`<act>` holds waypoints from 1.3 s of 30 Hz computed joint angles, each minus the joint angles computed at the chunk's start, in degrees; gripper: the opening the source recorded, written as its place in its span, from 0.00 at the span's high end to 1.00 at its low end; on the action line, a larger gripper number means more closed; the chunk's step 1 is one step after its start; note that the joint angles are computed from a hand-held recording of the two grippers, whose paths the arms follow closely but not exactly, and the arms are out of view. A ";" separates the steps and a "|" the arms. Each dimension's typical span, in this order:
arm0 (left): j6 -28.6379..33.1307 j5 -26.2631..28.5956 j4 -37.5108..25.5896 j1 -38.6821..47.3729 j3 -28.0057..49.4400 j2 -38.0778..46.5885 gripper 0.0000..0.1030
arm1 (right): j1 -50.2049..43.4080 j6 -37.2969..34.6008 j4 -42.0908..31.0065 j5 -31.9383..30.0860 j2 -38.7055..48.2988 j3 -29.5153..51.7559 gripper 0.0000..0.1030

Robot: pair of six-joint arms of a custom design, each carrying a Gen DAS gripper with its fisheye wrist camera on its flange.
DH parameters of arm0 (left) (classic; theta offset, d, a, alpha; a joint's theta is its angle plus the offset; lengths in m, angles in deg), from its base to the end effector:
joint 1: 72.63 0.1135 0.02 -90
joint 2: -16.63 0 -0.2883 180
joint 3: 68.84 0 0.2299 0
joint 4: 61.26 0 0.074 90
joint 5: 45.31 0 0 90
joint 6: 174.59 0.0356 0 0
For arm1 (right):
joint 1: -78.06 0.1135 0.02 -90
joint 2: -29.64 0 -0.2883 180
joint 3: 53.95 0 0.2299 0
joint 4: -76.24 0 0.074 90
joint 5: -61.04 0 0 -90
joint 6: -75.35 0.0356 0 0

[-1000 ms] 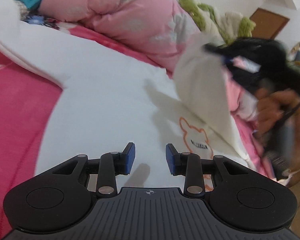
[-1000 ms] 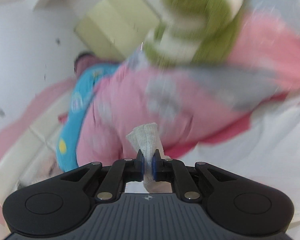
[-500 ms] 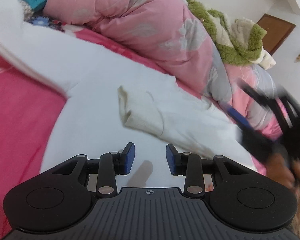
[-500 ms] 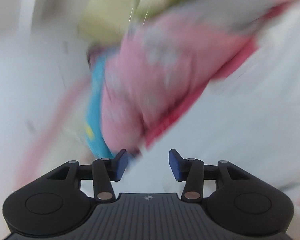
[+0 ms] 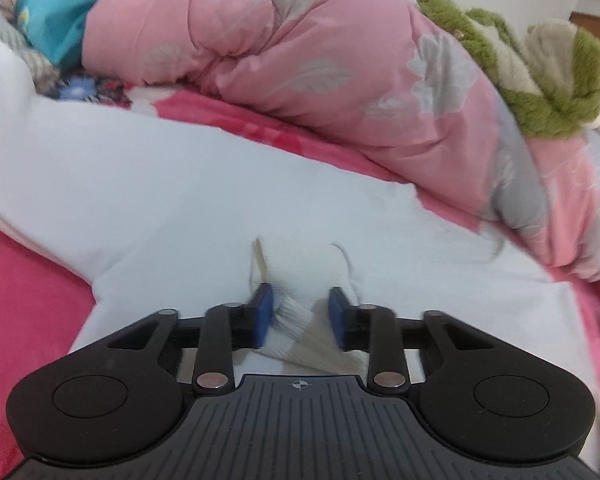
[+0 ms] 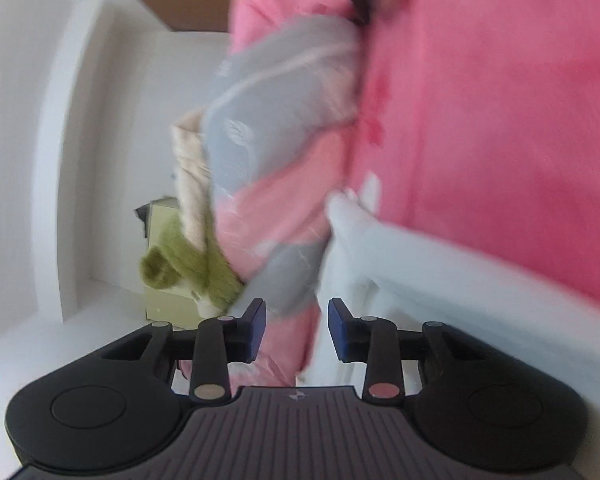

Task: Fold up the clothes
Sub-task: 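Grasp the white sock on the sweatshirt with the left gripper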

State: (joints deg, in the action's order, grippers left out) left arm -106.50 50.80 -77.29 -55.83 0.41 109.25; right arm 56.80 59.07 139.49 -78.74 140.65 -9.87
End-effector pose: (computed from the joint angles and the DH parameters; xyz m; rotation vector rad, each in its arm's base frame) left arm 0.3158 0.0914 0.2409 -0.6948 2.1498 -0.1680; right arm 0.2990 -0.0872 0.1649 0.7347 1.6519 1.3771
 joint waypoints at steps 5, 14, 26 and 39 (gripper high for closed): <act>-0.22 -3.90 0.41 -0.84 0.90 -0.39 0.96 | 0.28 -10.18 -14.14 2.53 -4.11 2.61 0.65; 3.30 -3.77 -1.64 1.89 7.43 0.03 0.99 | -0.33 -11.62 -13.79 1.26 -3.00 2.58 0.66; 7.37 -5.80 0.85 3.15 1.82 -0.78 0.99 | -1.08 -11.11 -12.69 -0.82 -1.90 2.86 0.65; 5.48 4.37 -2.54 9.36 1.19 -2.30 0.67 | -0.85 -13.52 -14.79 -0.80 -2.64 2.92 0.65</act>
